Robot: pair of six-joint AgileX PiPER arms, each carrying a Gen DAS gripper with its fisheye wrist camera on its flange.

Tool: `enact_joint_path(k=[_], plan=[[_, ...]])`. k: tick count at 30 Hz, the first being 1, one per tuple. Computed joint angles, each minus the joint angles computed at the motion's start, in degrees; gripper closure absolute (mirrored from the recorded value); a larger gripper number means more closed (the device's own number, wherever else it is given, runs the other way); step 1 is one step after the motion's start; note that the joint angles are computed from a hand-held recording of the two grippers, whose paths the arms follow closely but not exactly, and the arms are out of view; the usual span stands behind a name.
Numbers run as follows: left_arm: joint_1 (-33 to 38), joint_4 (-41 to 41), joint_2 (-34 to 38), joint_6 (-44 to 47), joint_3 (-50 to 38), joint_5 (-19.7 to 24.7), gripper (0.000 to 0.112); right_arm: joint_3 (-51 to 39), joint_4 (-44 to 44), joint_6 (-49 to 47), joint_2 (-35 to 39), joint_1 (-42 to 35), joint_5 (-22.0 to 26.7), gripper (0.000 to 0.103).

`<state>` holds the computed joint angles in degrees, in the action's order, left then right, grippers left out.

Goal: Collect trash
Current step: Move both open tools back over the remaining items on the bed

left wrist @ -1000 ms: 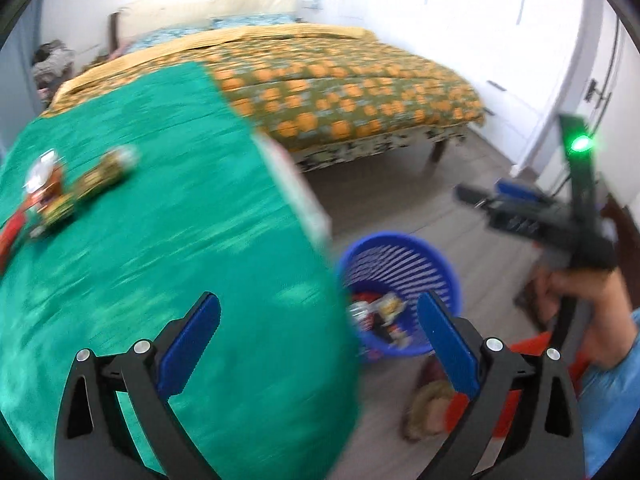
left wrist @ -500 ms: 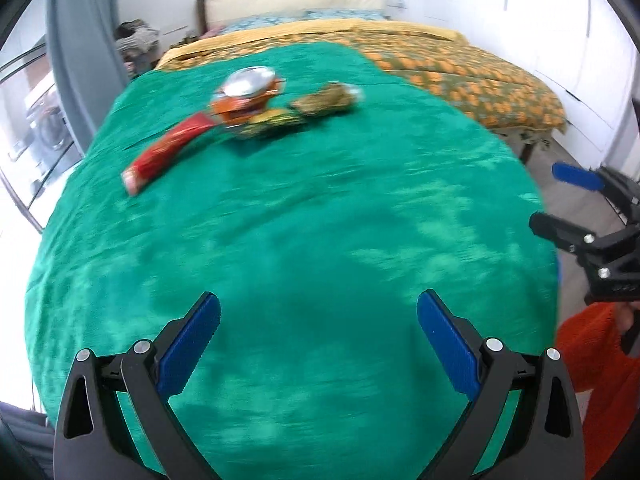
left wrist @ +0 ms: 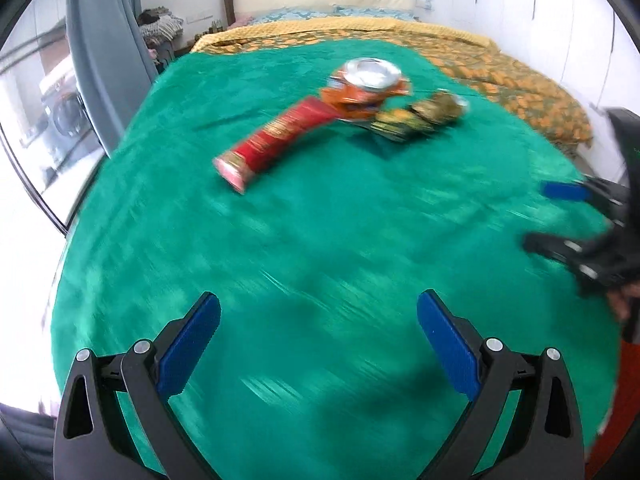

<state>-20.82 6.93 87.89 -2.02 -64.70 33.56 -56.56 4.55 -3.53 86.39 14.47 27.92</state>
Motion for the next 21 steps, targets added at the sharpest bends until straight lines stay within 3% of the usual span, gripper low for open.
enact_joint_path(k=[8, 12, 16, 18, 20, 21], plan=[[6.2, -0.6, 18.8, 11.9, -24.1, 4.1, 0.015, -0.3, -1.2, 1.7, 0.5, 0.7, -0.3, 0.005], [8.6, -7.4, 26.9, 20.1, -35.5, 8.8, 0.015, -0.3, -1.4, 1.7, 0.4, 0.6, -0.2, 0.005], [10.4, -15.5, 30.6, 26.8, -41.4, 12.9, 0.017, -0.3, -1.4, 1.8, 0.4, 0.7, -0.2, 0.006], [11.0, -18.6, 31.0, 29.4, -42.3, 14.7, 0.033, -0.2, -0.9, 1.3, 0.3, 0.5, -0.2, 0.005], [11.5, -22.1, 31.0, 31.1, -42.8, 16.6, 0.062, -0.1, -1.0, 1.5, 0.3, 0.6, -0.3, 0.005], [11.2, -21.6, 30.3, 30.4, -41.9, 16.0, 0.070, -0.1, -1.0, 1.5, 0.3, 0.6, -0.3, 0.006]])
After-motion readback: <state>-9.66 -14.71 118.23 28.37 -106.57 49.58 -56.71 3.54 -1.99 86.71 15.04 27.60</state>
